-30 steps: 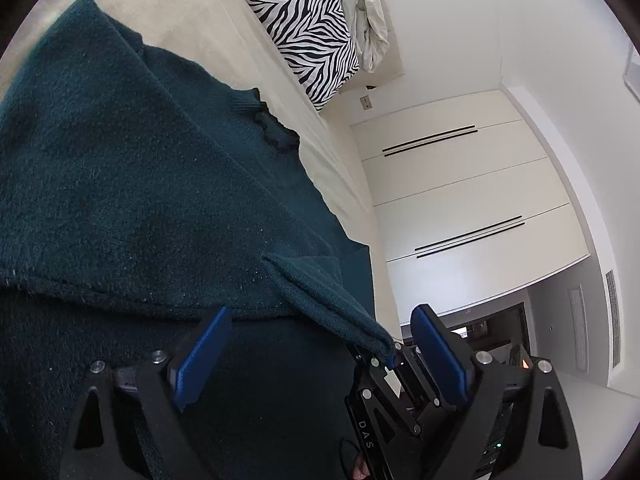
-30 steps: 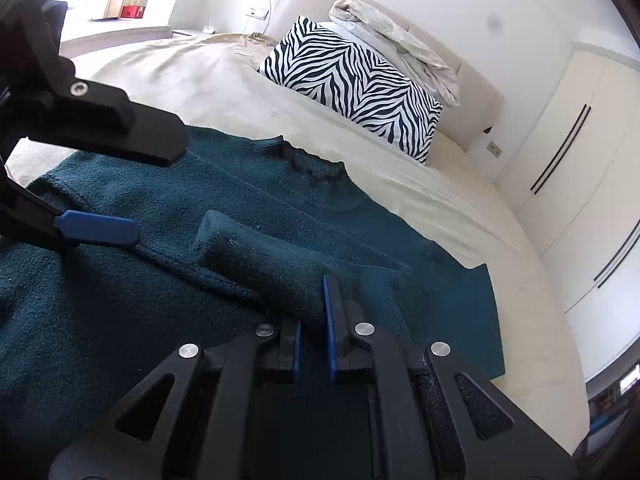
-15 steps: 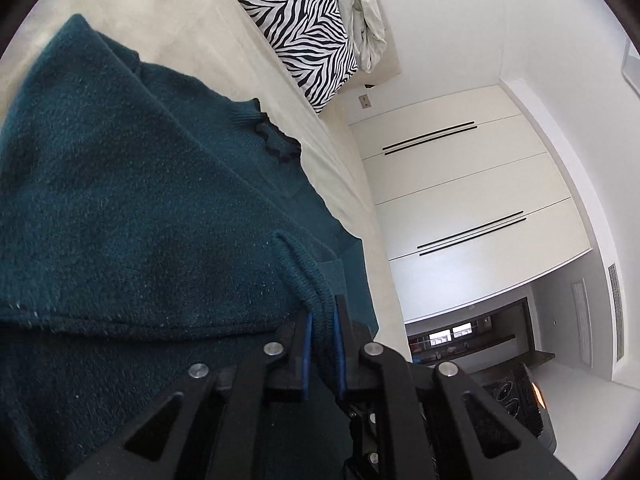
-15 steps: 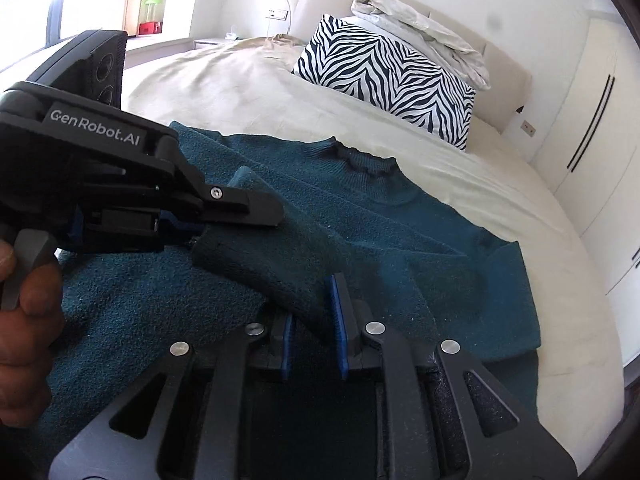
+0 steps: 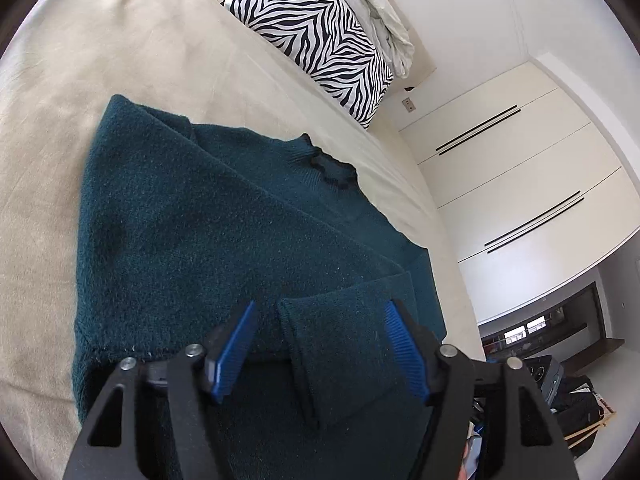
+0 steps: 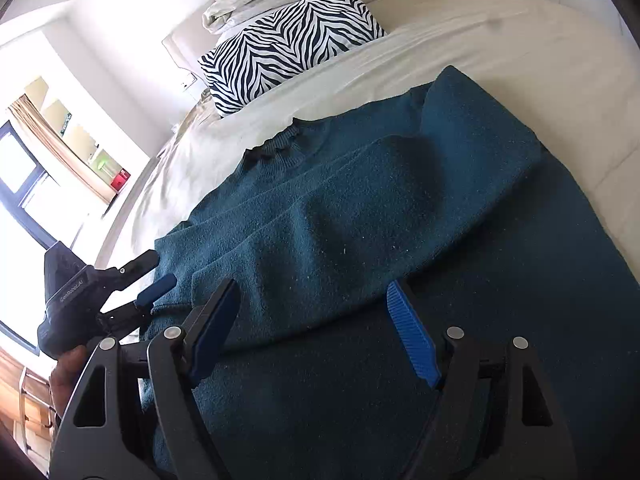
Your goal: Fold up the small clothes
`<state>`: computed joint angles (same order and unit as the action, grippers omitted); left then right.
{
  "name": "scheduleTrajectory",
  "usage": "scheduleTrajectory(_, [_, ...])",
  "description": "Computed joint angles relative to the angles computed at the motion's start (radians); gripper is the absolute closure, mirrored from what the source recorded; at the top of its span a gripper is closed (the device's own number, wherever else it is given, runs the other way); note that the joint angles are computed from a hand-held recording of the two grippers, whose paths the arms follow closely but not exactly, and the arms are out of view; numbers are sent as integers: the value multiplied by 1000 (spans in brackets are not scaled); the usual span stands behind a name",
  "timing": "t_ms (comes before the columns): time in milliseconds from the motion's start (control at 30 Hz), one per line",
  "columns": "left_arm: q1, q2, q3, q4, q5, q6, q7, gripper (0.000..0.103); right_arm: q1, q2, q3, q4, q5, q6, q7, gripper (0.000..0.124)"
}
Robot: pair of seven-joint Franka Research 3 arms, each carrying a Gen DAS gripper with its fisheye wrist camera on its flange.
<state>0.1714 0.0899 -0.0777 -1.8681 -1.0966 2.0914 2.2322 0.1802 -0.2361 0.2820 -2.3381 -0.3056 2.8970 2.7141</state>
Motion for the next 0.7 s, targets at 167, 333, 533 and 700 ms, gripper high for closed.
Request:
scheduleTrajectory(167, [-53,-56,-17,-76,133,66,-5,43,1,-20,-4,-39,22,7,16,48])
scheduleTrajectory(333, [-81,-57,-15,-109,129,80,6,57,-14,-32,7,-64,39,17,30,48])
scheduleTrajectory(533, [-71,-20,-13,-77,99,56,1,95,19,-31,-21,-84,121,68,-16,48])
scheduleTrajectory(700, [-88,-102,-13,-109,67,168,126,95,86,-55,-101,-177,342,216,-66,48])
